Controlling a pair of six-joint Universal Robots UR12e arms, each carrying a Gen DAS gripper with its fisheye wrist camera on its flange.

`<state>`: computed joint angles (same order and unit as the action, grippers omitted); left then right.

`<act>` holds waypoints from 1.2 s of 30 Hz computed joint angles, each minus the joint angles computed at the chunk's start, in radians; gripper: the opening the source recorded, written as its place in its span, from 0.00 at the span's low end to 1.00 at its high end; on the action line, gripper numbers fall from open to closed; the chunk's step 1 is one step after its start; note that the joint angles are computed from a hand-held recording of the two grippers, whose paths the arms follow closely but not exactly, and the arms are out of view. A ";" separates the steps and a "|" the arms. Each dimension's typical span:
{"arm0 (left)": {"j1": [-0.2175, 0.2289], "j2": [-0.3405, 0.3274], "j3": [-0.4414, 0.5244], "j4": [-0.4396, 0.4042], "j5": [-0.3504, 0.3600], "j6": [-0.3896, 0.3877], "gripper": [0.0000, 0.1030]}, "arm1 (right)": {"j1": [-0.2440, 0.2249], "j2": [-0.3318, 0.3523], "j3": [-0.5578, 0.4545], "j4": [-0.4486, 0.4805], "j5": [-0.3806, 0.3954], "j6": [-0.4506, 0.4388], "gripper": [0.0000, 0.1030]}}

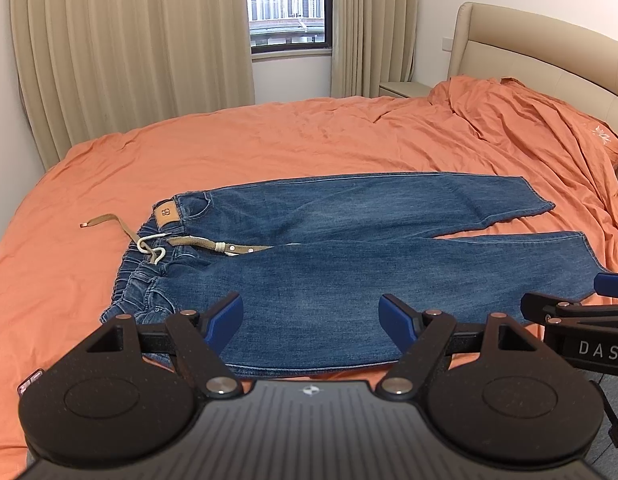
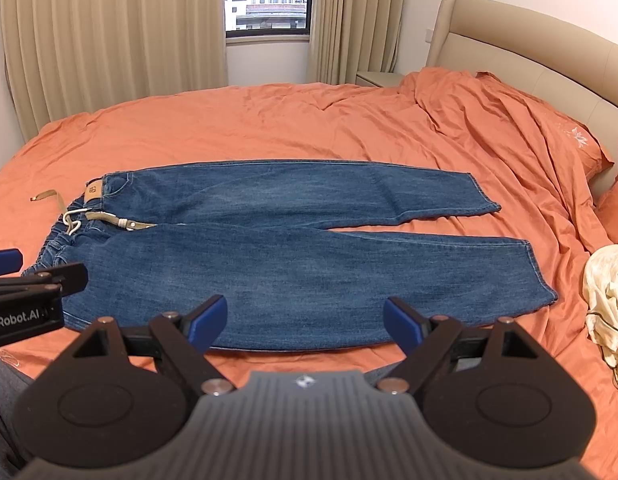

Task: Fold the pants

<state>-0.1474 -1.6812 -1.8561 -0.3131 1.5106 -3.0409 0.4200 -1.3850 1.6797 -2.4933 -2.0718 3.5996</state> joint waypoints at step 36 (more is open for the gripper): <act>0.305 -0.352 0.385 -0.344 -0.301 0.141 0.66 | -0.167 0.224 -0.056 -0.226 0.233 -0.208 0.44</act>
<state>0.1577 -2.0336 -1.4713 -0.6567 1.2092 -2.9003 0.2529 -1.1611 1.6240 -2.7191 -1.8383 3.3916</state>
